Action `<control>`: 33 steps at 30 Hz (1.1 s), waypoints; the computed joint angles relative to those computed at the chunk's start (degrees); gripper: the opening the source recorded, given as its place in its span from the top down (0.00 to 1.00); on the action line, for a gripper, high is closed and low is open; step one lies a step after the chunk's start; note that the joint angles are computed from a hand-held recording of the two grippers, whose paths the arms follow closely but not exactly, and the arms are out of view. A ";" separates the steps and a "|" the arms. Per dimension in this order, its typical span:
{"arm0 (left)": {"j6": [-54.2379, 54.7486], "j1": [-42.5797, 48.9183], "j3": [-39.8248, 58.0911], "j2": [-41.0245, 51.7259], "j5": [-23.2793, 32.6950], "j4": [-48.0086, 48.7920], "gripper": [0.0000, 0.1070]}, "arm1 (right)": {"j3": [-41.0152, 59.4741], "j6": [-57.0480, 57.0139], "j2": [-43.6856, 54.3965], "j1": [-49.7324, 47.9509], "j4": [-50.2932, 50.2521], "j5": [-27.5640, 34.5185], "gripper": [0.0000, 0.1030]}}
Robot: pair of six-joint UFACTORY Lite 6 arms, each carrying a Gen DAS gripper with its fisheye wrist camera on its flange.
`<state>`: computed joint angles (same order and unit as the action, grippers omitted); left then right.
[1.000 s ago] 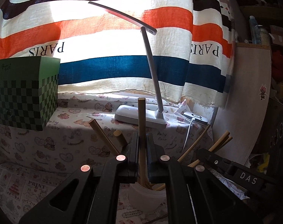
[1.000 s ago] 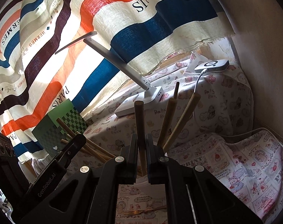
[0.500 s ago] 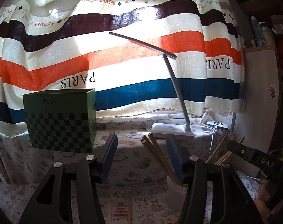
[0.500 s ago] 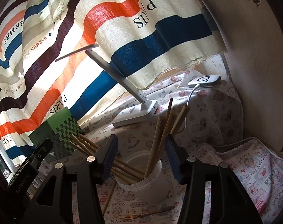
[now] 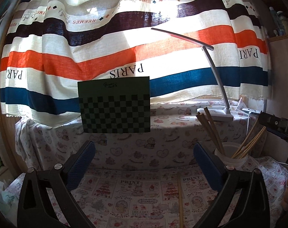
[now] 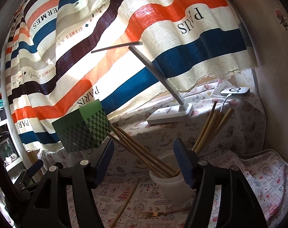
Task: Organize utensils
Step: 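Lower the open right gripper toward the fork lying on the table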
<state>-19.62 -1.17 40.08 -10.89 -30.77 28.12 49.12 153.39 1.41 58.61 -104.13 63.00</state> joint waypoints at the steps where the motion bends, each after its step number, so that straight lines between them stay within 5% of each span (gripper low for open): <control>1: -1.35 0.38 -0.26 0.09 -0.46 1.25 0.04 | 0.31 0.61 0.61 -0.53 -0.62 -1.47 0.35; 11: -6.95 3.04 0.63 6.70 -2.13 6.44 0.04 | 7.27 1.00 10.20 -6.48 -0.80 -14.31 0.35; 21: 5.90 0.59 0.39 8.81 -0.26 -5.70 0.04 | 21.48 -20.73 22.42 -8.02 14.14 -22.50 0.35; 27: -7.85 6.64 1.19 7.68 -2.30 5.16 0.04 | 27.29 -40.93 26.78 -12.26 30.20 -32.30 0.35; 33: -13.30 8.52 1.91 7.84 -2.83 9.39 0.04 | 31.86 -58.80 30.80 -13.92 43.51 -33.16 0.35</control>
